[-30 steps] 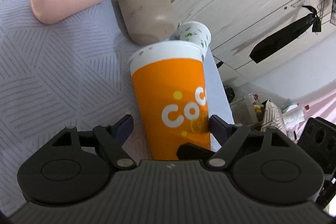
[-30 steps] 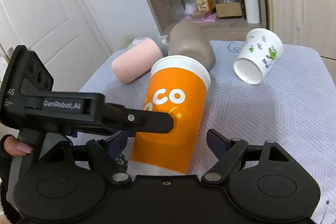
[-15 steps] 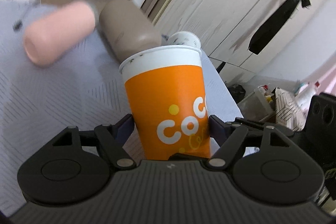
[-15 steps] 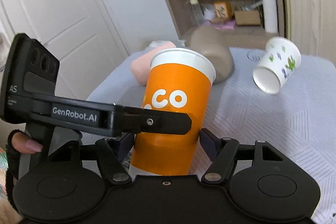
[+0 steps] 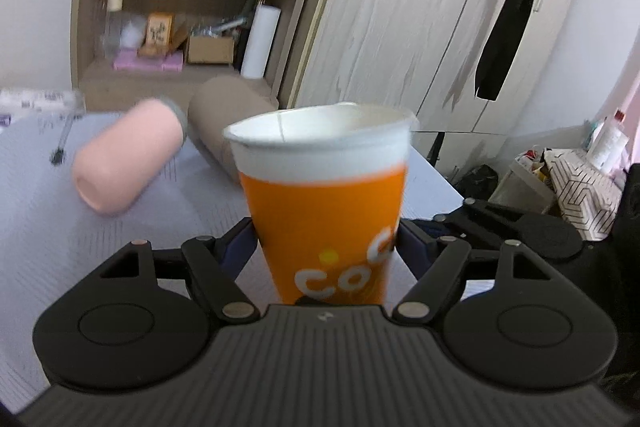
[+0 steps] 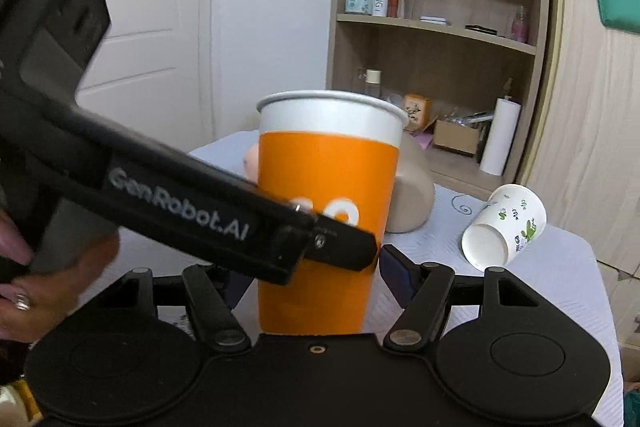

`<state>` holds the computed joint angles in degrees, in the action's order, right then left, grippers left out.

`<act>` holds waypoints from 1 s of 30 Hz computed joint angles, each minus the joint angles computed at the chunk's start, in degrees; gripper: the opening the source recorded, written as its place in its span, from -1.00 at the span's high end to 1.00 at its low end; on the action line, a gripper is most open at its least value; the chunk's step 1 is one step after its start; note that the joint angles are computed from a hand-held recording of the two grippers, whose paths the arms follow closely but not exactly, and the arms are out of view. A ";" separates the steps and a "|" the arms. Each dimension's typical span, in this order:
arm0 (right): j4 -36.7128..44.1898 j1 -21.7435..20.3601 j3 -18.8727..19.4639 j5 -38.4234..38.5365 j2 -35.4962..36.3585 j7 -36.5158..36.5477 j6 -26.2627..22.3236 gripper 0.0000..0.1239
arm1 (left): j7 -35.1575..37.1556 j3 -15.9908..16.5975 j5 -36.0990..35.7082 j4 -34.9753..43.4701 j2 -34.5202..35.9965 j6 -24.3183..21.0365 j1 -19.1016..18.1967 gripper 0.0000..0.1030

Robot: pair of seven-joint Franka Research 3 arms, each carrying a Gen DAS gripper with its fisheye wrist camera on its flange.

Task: Flip cup upright
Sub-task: 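Rotate the orange cup rim-up with the left gripper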

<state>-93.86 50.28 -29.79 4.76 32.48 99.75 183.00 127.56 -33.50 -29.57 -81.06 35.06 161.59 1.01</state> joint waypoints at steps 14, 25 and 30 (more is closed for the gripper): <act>4.50 8.28 -11.71 12.68 10.09 -1.56 8.08 -0.17 | 9.42 -11.78 -1.29 1.45 5.48 7.83 6.57 -0.45; 9.10 5.25 -9.12 15.84 12.54 -4.85 3.75 -0.17 | 4.78 -10.02 5.67 1.39 7.19 10.12 5.12 -0.45; 6.57 6.27 -9.94 16.83 11.77 -3.88 4.84 -0.17 | 4.98 -13.68 7.81 1.83 8.95 8.66 7.30 -0.45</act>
